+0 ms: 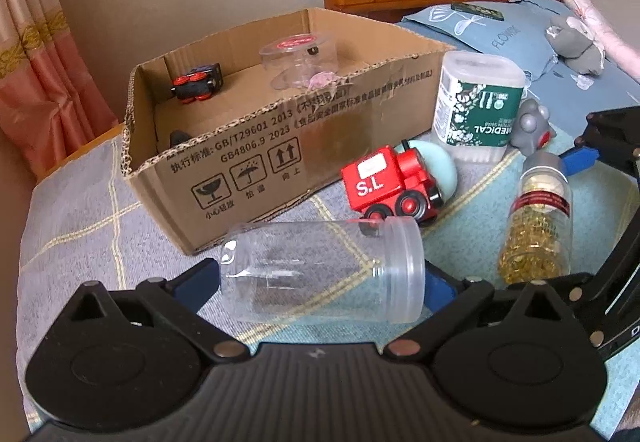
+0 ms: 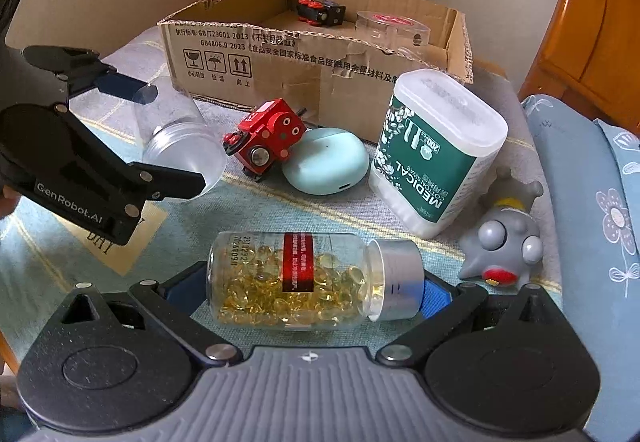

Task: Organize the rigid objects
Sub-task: 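Grasp the clear plastic bottle with left tool while right tool holds the capsule bottle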

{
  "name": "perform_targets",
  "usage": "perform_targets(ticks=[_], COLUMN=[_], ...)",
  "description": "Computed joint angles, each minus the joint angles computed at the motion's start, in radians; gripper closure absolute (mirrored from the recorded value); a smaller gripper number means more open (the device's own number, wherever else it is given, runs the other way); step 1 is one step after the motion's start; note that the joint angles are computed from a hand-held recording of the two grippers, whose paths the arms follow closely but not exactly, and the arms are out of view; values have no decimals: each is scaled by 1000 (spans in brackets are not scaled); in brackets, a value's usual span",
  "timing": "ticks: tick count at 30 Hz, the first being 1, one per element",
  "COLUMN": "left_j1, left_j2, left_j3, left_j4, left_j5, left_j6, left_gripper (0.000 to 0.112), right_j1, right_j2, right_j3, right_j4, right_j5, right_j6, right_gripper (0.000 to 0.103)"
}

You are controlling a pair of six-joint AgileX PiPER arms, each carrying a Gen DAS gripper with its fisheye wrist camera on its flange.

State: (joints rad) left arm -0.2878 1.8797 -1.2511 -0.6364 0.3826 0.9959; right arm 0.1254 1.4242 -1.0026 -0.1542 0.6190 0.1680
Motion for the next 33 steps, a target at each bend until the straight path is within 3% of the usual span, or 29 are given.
perform_targets(ticks=[4, 7, 13, 33], left_j1=[2, 6, 0, 12], left_j2=[-1, 0, -2, -69], left_j3=[-9, -22, -46, -222], left_j4=[13, 26, 96, 266], left_j5=[17, 46, 82, 360], left_j6=[-3, -18, -87, -217], left_gripper=[16, 19, 19, 22], right_j1=[7, 7, 11, -51], right_j2=[-11, -17, -18, -61], right_j3=[0, -4, -8, -156], right_j4=[-23, -35, -44, 209], right_j5=[4, 10, 22, 180], right_j6=[27, 44, 35, -351], right_gripper=[1, 8, 8, 8])
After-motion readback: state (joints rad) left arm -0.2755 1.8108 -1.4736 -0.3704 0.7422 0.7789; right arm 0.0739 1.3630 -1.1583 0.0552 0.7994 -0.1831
